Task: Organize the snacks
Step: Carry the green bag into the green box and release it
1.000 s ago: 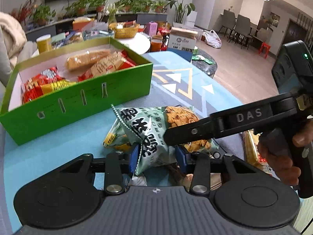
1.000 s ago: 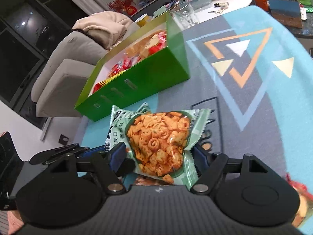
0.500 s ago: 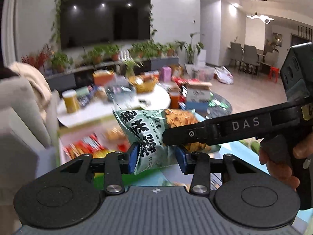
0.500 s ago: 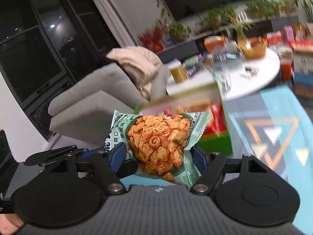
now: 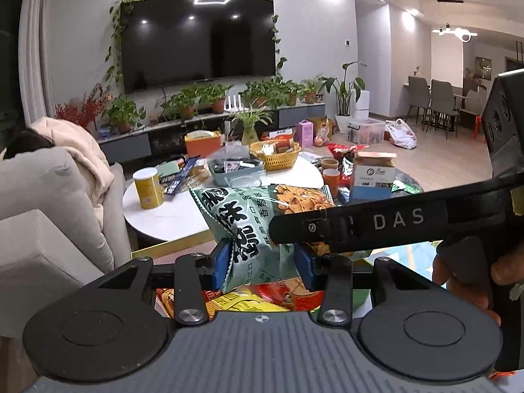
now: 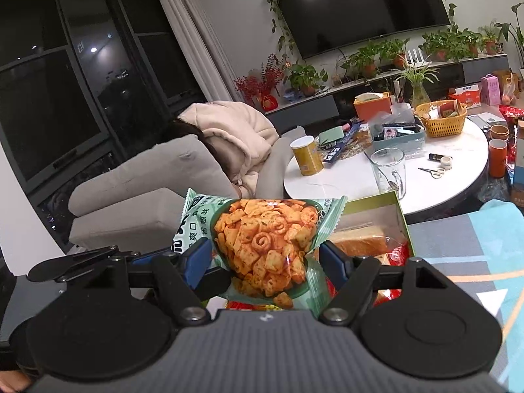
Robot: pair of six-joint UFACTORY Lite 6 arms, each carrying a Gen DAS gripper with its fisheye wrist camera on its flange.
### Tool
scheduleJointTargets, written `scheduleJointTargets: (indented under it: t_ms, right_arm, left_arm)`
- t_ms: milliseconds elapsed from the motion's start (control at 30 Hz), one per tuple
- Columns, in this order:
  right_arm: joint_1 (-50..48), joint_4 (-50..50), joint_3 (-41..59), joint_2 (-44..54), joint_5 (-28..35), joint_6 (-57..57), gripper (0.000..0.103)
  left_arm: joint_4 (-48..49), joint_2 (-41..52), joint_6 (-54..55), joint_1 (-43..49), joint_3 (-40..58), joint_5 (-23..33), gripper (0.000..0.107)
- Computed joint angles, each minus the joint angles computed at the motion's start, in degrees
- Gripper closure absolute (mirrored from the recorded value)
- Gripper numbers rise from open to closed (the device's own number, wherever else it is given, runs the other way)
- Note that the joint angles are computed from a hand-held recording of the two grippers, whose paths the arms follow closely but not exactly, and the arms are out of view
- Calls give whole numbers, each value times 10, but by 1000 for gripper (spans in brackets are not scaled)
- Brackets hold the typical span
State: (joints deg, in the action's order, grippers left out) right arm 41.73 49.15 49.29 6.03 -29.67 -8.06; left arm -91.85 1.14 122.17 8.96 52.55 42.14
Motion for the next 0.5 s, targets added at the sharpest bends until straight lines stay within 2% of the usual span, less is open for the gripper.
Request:
scheduleJointTargets:
  t_ms: [100, 267, 300, 333, 400, 433, 500]
  right_arm:
    - [-20, -35, 24, 35, 13, 36, 43]
    - [-23, -13, 54, 88, -1, 26, 43]
    - [-24, -6, 60, 99, -4, 22, 43]
    - [-25, 9, 67, 111, -4, 11, 43]
    - [-21, 60, 75, 127, -17, -28, 43]
    - [-19, 75, 72, 128, -21, -38, 43]
    - [-24, 55, 50, 116, -18, -6, 43]
  left_arm:
    - [-9, 49, 9, -11, 32, -14, 68]
    - [-22, 112, 10, -27, 68, -31, 67]
    - [-27, 120, 10, -31, 71, -40, 62]
    - [-35, 128, 10, -40, 74, -61, 52]
    - [-75, 146, 36, -58, 78, -117, 38]
    - [-106, 154, 65, -63, 76, -140, 39]
    - [-109, 170, 69, -55, 81, -146, 39]
